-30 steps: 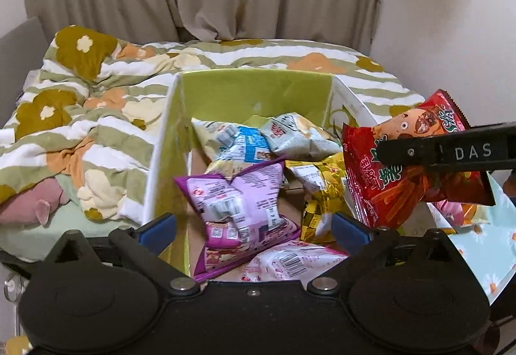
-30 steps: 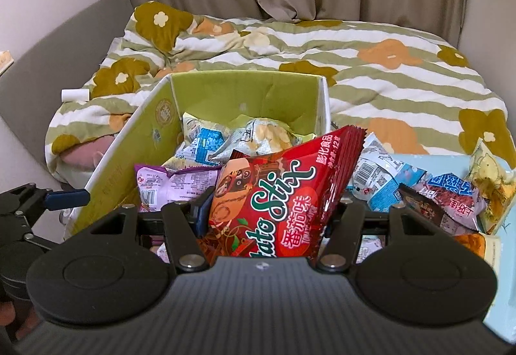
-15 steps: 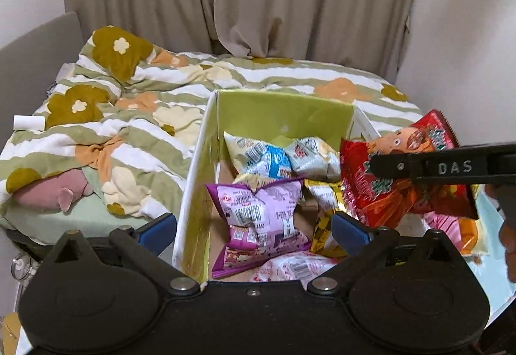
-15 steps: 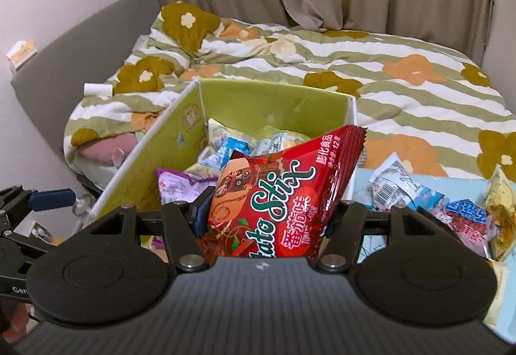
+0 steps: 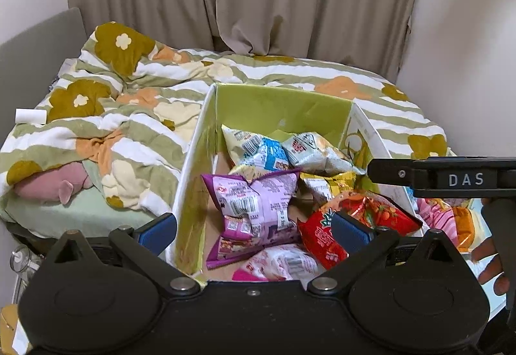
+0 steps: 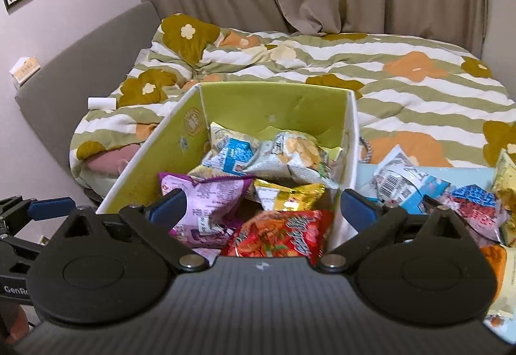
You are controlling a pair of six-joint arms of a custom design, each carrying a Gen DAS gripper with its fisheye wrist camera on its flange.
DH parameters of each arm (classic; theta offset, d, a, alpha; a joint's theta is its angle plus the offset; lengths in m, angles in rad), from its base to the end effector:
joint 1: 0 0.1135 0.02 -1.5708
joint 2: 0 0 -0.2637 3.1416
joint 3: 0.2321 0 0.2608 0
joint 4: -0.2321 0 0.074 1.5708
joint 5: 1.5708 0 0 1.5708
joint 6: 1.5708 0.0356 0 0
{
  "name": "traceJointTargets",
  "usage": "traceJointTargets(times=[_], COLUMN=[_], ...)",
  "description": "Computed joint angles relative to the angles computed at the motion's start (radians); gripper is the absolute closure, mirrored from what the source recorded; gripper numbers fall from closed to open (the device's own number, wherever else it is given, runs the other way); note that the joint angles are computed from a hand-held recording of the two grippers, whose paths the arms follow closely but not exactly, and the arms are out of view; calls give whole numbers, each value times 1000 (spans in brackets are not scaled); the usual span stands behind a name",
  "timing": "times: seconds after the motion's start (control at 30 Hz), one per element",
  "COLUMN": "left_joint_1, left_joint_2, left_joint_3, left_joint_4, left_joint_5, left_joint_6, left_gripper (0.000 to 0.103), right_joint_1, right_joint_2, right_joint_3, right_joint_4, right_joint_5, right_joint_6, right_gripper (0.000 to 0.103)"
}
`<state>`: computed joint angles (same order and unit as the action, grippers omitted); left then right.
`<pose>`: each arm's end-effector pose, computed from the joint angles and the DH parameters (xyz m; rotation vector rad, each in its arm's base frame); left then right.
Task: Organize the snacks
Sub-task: 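Move both open tools back over the remaining snack pile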
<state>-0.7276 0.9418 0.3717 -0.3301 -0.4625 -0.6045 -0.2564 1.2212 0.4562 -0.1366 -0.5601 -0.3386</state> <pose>0.1425 -0.1057 0.1573 -0.0477 2.3484 -0.0706 0.2166 -0.0372 0.1471 -0.3271 2.3084 0.4015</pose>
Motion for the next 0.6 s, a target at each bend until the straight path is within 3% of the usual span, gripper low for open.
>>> traceJointTargets(times=[0.4,0.6], left_joint_1=[-80,-173], left_joint_2=[-58,-19], left_joint_3=[44,82], left_joint_4=[-88,-61], left_joint_5=[-39,-87], left_joint_6=[12,11], left_gripper=[0,0], right_joint_1=[-153,-326], right_joint_2=[-196,-283], right_joint_3=[-14,21], right_joint_4=[-166,-300], right_joint_5=[-76,-121], right_joint_6=[-39,-143], right_gripper=[0,0])
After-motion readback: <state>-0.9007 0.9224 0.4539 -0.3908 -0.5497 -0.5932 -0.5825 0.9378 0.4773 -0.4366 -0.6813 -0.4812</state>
